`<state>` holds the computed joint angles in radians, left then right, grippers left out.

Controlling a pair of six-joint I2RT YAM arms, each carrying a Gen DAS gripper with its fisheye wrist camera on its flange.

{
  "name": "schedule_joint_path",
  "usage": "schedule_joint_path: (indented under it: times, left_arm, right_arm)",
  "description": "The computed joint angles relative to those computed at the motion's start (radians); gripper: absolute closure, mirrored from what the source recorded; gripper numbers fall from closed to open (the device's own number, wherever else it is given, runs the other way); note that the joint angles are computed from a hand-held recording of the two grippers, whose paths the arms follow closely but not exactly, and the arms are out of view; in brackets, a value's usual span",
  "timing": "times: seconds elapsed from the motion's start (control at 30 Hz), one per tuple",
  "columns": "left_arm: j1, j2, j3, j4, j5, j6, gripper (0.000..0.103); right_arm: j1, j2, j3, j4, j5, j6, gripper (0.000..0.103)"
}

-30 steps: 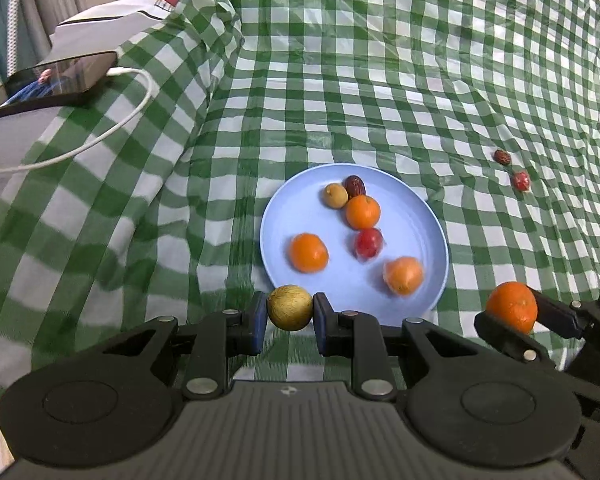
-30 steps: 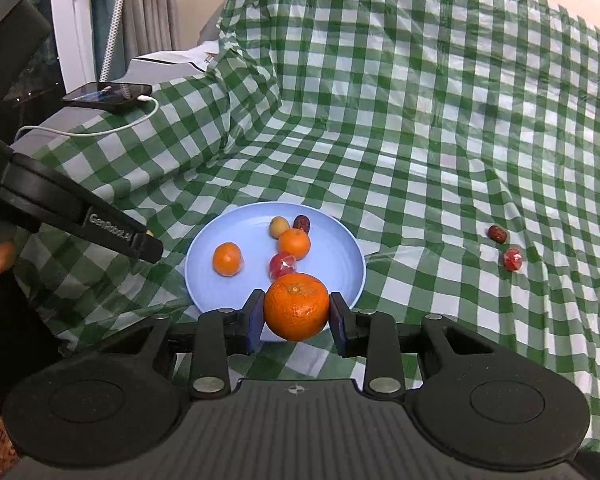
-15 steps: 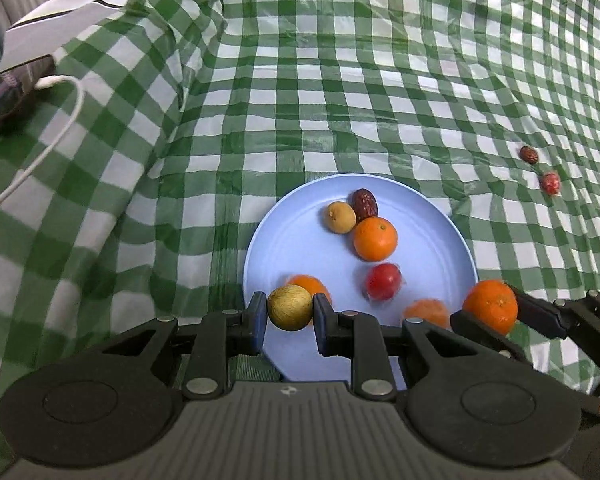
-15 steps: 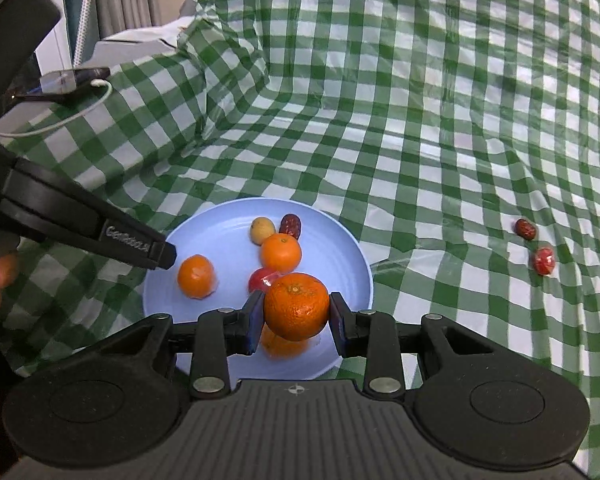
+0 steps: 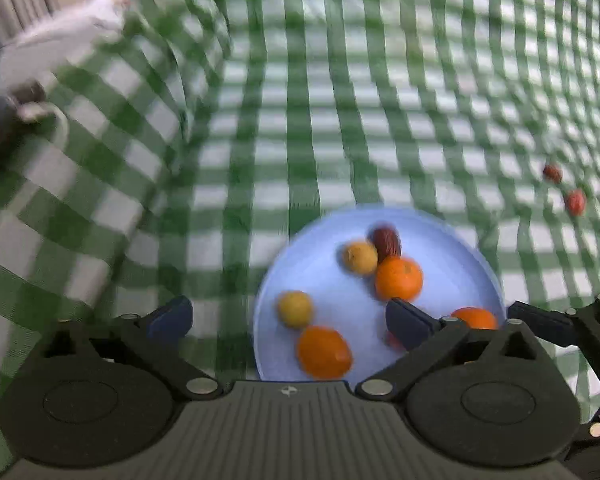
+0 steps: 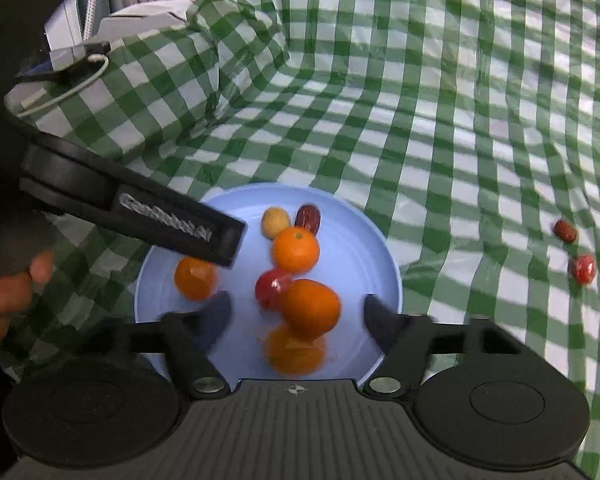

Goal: Organize fruits
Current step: 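Open the left tool over the plate while the right tool releases the orange, then withdraw both tools from the plate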

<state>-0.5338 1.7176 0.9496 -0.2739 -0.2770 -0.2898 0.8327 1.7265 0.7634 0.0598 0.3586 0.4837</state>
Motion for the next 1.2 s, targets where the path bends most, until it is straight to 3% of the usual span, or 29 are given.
schedule_joint_path:
  times: [0.17,0.3,0.47,0.7,1.2]
  left_arm:
    - [-0.019,-0.08,-0.013,-0.088,-0.01,0.013,0.0]
    - [-0.068,-0.227,-0.109,-0.172,-0.043,-0.064,0.0]
    - [-0.165,-0.41,-0.228,-0.272,-0.118,-0.146,0.0]
    - [-0.258,-0.558,-0.247,-0.386,-0.218,-0.233,0.0]
    - [-0.408,-0.664,-0.209,-0.533,-0.332,-0.358,0.0]
  right_arm:
    - [0.04,-0.096,-0.025,-0.09,0.037,0.026,0.008]
    - [0.126,-0.218,-0.08,-0.189,0.048,0.128,0.003]
    - [0.282,-0.314,-0.096,-0.315,0.154,0.269,0.001]
    - [0.401,-0.378,-0.066,-0.431,0.321,0.358,0.001]
    - [0.572,-0.412,-0.024,-0.603,0.496,0.516,0.001]
